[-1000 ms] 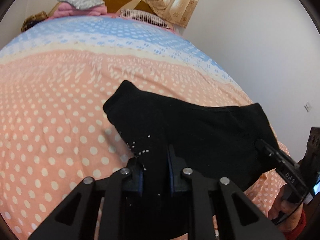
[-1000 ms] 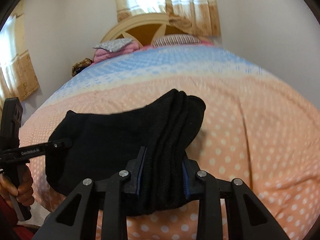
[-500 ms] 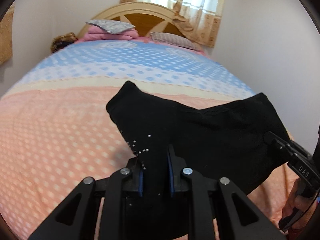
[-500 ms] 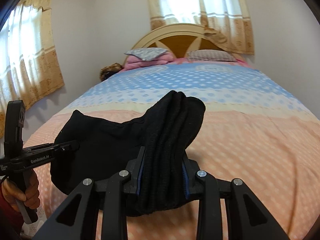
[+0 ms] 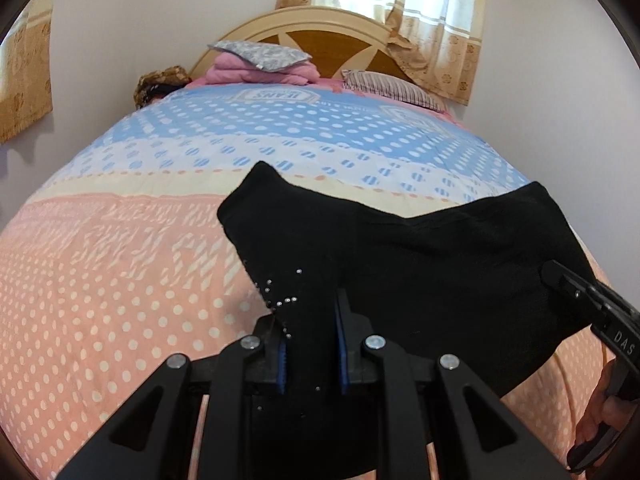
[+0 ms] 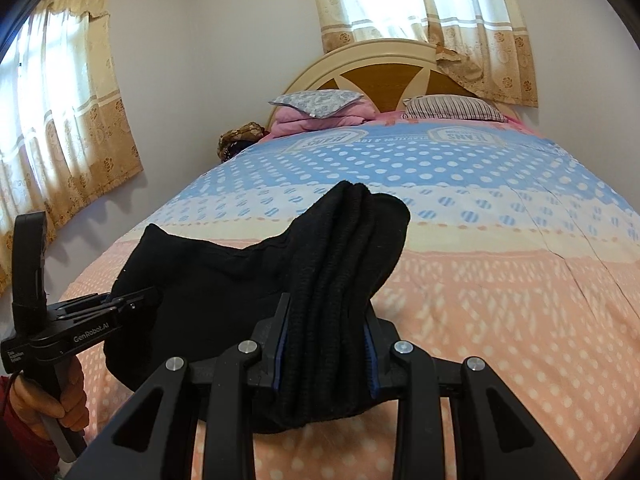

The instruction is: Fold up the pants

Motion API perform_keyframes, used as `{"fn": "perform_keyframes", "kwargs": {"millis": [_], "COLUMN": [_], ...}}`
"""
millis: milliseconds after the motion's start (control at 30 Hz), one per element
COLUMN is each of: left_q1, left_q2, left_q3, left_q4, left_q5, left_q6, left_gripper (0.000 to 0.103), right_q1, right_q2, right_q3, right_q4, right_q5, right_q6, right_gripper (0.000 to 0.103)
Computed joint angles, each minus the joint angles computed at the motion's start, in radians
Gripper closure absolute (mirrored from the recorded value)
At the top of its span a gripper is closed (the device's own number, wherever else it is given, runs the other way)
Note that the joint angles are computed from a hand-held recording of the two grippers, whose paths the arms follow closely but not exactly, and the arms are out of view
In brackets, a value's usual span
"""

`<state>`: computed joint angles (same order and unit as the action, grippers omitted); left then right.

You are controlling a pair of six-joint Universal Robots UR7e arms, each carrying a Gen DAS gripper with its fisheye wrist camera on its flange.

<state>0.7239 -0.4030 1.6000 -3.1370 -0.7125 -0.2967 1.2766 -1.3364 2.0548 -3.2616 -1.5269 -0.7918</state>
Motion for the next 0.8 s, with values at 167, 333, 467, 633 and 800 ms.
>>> {"fn": "perform_keyframes", "kwargs": {"millis": [167,333,467,633,800], "left_q1": [0.028,0.047,0.068,0.097,0.132], "left_q2": [0.008,0.017,0.023,0.045,0.080], "left_q3": [-0.030,-0.064,-0.108,-0.183,-0.251], "left_q4": [0.012,0.016,0.022,0.057,0.124], "left_q5": [-0.029,-0.035,-0.003,0.072,0.123], "left_q6": [-0.001,0.030,0.070,0.118,0.107], "left_gripper": [0.084,0.084,0.084,0.084,0.083], "right_q1": [0.023,0.044,0.061,0.090,0.108], "right_q2": [0.043,0.085,0.122,0.213,0.340], "right_q3": [-0.031,-0.084,-0.127,-0.235,-0.377], "right_q4": [-0.011,-0.004,0.009,0.057,0.137], "right_q5": [-0.034,-0.063,-0.062,-0.053,-0.121], "right_q6": [-0.010,0.009,0.027,0.080,0.119], "right_gripper": [0.072,0.072,0.072,0.072,0.072]}}
